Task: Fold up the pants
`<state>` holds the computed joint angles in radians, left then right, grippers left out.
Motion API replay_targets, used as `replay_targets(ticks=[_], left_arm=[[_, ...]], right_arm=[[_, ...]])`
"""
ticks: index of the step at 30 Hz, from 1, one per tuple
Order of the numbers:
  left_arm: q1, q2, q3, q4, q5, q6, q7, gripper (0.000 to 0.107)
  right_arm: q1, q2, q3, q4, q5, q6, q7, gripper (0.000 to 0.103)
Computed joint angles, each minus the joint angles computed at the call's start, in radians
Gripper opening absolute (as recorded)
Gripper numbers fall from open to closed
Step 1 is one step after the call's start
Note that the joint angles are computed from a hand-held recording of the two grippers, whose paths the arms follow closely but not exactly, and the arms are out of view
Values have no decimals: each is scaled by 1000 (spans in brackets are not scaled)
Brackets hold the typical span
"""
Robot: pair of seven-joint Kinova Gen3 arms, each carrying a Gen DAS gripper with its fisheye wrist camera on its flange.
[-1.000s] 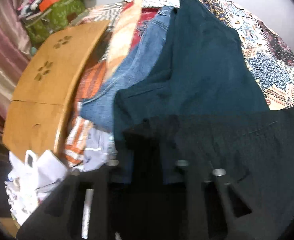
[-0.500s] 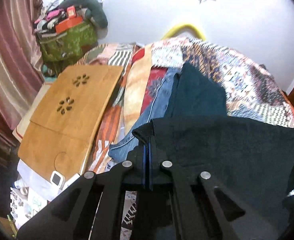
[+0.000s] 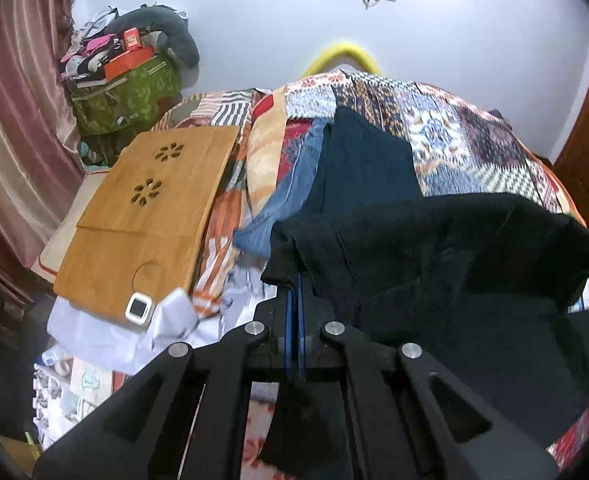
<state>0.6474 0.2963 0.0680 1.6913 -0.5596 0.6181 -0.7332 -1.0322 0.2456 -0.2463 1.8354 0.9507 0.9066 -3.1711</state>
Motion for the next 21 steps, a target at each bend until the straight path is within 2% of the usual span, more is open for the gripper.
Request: replay_targets(ticks=[8,11,18,21], left_arm=[[-22,-78,37,153,33,-30,12,1],[-44,-79,58,198,77,-40,-7,1],[-59,-13,74,275,179,-68,-68,1],[-41,4,55,291,197,-78,-68,1]], right_arm=[[-108,4,-49,48,3,43,-169,5],[-138,12,-59,79,2,22,-261,5],[-200,54,-53,115,2,-5,-405,5],[-219,45,-56,123,5,8,-448,7]])
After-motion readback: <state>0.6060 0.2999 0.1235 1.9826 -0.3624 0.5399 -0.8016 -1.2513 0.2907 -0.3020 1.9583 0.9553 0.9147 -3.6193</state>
